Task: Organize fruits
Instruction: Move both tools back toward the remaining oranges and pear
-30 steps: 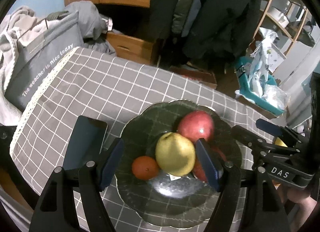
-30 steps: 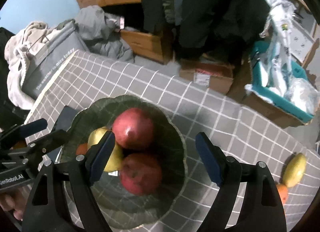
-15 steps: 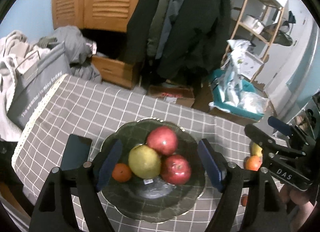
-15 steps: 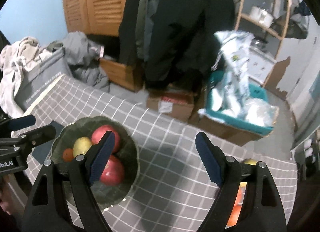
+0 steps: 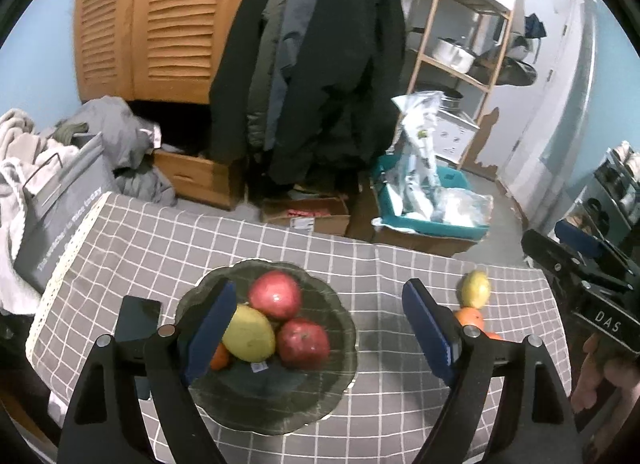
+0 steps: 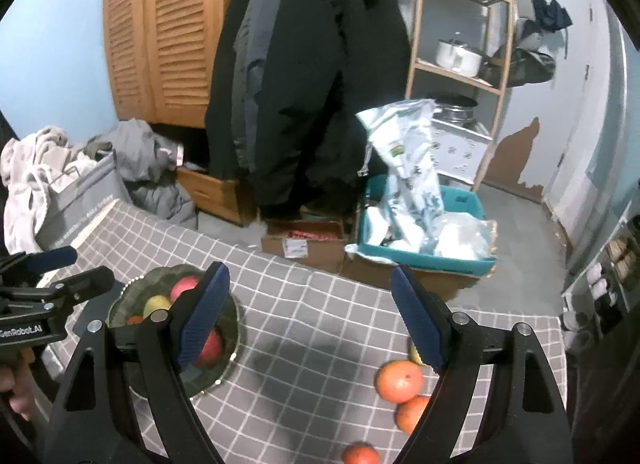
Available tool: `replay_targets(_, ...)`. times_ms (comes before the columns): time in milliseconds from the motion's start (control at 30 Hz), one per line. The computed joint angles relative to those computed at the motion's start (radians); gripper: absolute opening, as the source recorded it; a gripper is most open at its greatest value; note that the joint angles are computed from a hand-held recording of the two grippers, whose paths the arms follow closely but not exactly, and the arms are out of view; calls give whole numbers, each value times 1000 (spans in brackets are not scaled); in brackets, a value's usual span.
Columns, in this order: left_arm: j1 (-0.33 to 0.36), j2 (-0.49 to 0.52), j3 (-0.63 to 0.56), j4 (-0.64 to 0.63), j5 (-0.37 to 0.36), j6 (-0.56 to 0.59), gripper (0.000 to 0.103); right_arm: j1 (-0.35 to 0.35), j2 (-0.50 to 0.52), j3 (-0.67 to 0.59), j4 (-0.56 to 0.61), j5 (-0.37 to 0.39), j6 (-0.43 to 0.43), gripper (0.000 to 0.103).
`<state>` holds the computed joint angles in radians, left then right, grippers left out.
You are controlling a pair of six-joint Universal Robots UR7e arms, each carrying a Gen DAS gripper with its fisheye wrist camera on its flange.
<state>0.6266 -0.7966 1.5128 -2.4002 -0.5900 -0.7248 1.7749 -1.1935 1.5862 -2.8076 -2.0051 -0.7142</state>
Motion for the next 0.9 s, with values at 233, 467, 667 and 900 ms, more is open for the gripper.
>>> replay_targets(233,-32,32,-28,-31,-7,53,89,-19,-75,42,-19,2,-7,83)
replay_targets(467,-50,73,-72,-40,-29,102,92,-48,-135,74,-26,-3,-18,83)
replay_targets(667,-55,105,-111,-21,-42,116,94,-77,-168,84,-21,-3,-22,83)
replay_targets(900,-54,146,-158,9,-56,132,94,-112,-187,83,-11,2,-7,83)
